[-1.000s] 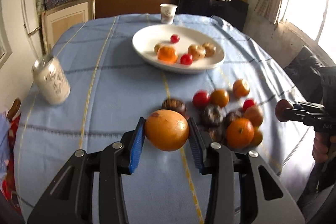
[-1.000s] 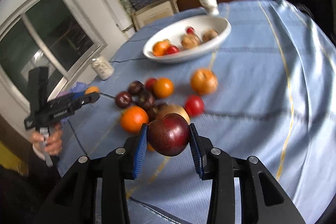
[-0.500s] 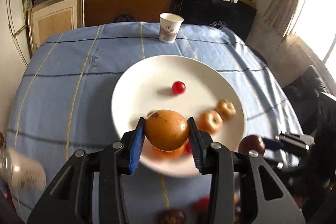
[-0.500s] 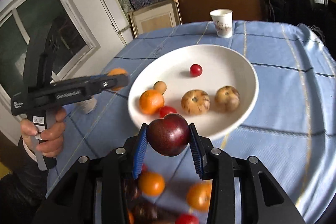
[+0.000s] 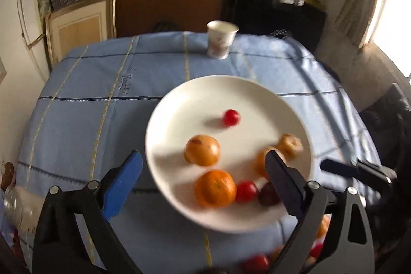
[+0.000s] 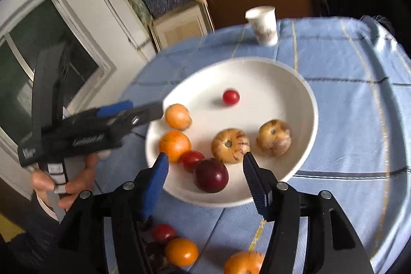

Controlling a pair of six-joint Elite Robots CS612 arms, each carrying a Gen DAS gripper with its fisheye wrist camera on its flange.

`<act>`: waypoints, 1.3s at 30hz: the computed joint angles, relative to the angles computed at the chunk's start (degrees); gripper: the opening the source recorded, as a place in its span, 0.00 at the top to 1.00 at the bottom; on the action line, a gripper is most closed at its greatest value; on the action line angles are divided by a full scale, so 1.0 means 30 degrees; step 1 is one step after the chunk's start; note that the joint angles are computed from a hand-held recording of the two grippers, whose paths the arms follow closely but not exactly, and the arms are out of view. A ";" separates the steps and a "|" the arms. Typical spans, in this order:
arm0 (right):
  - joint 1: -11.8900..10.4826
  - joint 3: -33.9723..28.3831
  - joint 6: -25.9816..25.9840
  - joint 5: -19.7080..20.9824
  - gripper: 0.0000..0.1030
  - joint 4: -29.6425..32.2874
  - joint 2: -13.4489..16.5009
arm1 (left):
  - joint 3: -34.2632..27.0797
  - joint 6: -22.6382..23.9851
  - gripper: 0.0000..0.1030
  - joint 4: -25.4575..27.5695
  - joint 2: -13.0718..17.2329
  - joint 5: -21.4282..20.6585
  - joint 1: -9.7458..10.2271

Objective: Organize fruits
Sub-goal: 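Carry the plum and grapefruit to the white plate and release both, then grasp the orange tomato with the right tool while the left tool grasps a red plum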

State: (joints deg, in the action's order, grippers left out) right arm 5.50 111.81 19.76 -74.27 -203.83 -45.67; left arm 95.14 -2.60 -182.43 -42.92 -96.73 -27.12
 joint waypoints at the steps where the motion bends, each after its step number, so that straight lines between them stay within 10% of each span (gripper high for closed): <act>1: 0.0024 0.0430 0.0102 -0.0390 0.41 -0.0640 -0.0145 | 0.0616 -0.0163 0.06 -0.0636 -0.0307 -0.0288 0.0065; 7: 0.0206 0.2039 0.0522 -0.1947 0.41 -0.2778 0.0060 | 0.3975 -0.1120 0.04 -0.5073 -0.0933 0.0195 0.0012; 16: 0.1134 0.2344 -0.0873 -0.4299 0.41 -0.2182 0.0417 | 0.5626 -0.3016 0.04 -0.6800 -0.0454 0.1727 0.0203; 39: 0.1774 0.1899 -0.2124 -0.5800 0.47 0.0023 0.0561 | 0.6029 -0.3336 0.04 -0.6782 -0.0524 0.2556 0.0360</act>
